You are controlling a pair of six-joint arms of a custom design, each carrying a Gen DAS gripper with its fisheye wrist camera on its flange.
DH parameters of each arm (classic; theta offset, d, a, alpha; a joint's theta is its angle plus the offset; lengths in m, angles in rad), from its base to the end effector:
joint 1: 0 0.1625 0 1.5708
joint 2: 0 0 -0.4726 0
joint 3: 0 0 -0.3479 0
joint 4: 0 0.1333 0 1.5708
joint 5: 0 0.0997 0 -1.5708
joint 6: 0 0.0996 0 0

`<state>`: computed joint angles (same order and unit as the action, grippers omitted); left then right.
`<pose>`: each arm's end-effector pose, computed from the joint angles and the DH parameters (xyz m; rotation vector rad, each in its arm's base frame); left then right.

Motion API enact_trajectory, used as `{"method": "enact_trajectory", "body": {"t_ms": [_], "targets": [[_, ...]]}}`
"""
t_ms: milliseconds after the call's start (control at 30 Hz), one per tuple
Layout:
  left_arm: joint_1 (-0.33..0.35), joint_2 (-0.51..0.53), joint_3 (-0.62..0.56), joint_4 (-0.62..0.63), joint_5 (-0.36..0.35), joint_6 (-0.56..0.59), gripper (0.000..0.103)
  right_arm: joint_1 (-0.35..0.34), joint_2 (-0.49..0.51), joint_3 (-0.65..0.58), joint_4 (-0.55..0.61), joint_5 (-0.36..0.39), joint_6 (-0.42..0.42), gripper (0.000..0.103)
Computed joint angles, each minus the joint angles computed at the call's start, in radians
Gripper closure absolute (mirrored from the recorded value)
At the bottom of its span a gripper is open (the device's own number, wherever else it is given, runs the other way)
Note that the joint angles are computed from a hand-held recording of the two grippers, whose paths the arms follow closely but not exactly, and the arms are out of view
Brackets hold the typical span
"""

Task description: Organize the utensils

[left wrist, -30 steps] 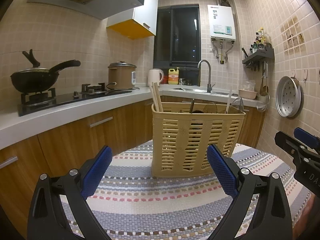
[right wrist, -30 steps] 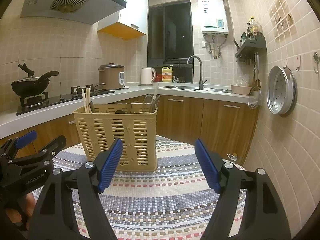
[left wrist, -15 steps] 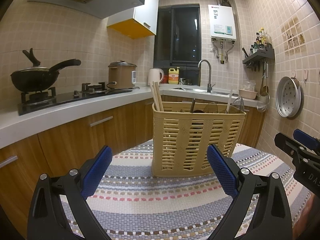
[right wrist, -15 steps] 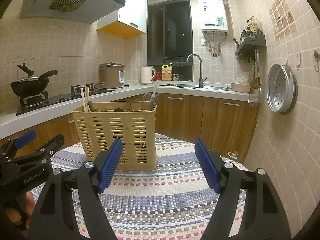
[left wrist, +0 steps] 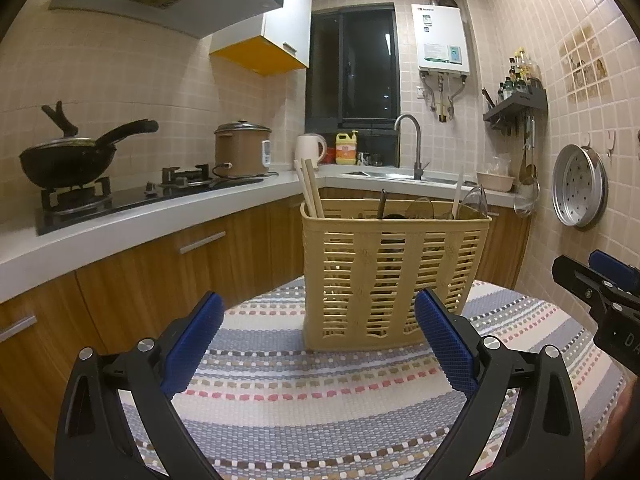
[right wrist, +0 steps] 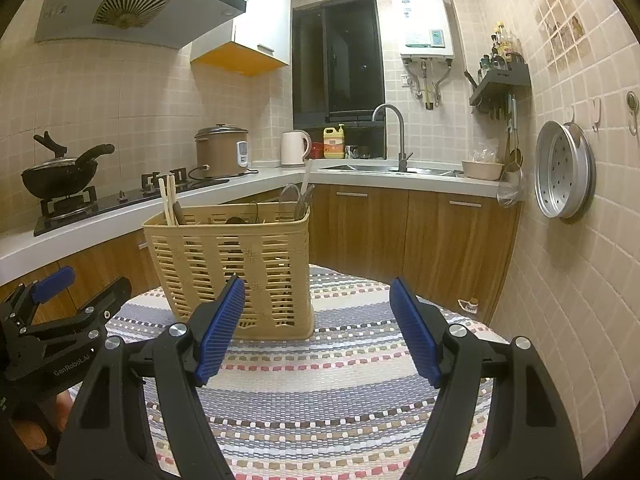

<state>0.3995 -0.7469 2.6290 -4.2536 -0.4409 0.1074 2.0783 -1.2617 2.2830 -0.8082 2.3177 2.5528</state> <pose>-0.2265 -0.3381 0.1944 0.8044 2.0301 -1.4474 0.2400 -0.2965 0.2031 0.4816 -1.9514 1.5143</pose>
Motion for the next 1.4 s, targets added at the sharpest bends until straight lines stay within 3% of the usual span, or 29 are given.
{"method": "enact_trajectory", "body": {"t_ms": [667, 1033, 1400], "targets": [[-0.004, 0.009, -0.005, -0.001, 0.013, 0.013, 0.009, -0.011, -0.008, -0.012, 0.051, -0.019, 0.044, 0.032], [-0.003, 0.007, -0.005, 0.002, 0.013, 0.011, 0.009, 0.007, 0.017, -0.001, -0.018, 0.016, -0.017, 0.032], [-0.003, 0.008, -0.005, -0.001, 0.013, 0.016, 0.009, 0.003, 0.011, -0.003, -0.003, 0.012, 0.002, 0.029]]}}
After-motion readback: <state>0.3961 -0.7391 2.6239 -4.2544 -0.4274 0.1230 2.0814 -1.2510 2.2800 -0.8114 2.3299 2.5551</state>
